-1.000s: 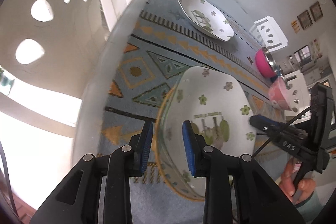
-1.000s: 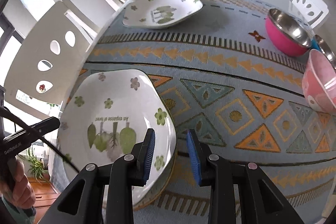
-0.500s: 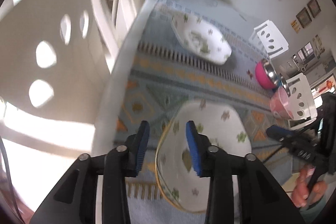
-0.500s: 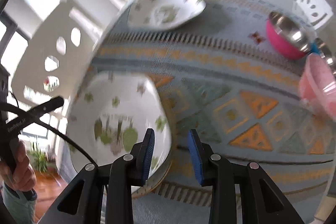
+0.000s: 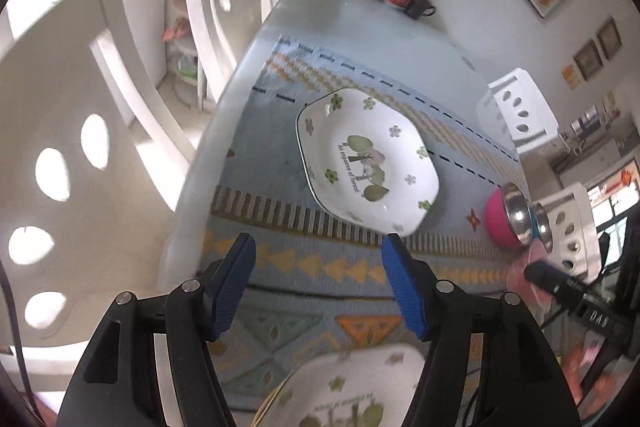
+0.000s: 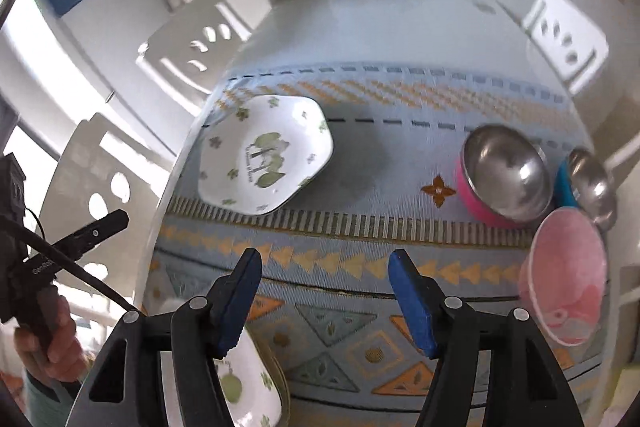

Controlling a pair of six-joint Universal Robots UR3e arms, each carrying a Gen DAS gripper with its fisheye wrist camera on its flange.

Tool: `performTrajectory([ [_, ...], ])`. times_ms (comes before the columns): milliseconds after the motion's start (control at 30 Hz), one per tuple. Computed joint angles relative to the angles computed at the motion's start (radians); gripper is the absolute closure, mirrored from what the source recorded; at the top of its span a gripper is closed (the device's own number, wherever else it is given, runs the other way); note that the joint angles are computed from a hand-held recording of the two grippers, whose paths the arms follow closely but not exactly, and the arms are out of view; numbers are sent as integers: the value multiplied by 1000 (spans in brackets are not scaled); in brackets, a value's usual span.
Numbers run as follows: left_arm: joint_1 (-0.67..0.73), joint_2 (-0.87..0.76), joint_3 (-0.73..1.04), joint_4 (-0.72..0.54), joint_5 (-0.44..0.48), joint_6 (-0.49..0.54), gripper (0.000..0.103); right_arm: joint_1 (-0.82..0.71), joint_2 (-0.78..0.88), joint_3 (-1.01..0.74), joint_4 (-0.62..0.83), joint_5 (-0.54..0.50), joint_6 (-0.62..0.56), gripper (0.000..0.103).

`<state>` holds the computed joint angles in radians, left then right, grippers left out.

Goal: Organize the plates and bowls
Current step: 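Open both tools and lift them off the stacked plates, then reach both tools to the tree-print hexagonal plate and grip its rim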

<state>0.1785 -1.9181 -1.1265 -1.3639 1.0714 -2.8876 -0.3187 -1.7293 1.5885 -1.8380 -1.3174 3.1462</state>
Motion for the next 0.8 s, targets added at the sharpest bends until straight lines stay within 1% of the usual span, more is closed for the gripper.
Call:
performTrajectory([
  [100,-39,-110,101,-36,16,-47,52,-52,56,30,-11,84,3,39],
  [200,-74,-202,175,-33,50,-100,53,-65,157,22,-43,150,22,48],
  [233,-84,-238,212,-40,62,-118,53,-64,196,9,-59,164,32,49],
  [433,-108,-368,333,-49,79,-184,53,-31,394,-96,-109,194,65,51],
  [533,-115,-450,444,-112,82,-202,53,-10,486,-155,-123,198,86,50],
  [733,-138,-505,538,-131,103,-196,55,5,547,-151,-189,232,128,51],
  [800,-139,-528,576,-147,99,-192,55,20,561,-168,-207,220,132,50],
])
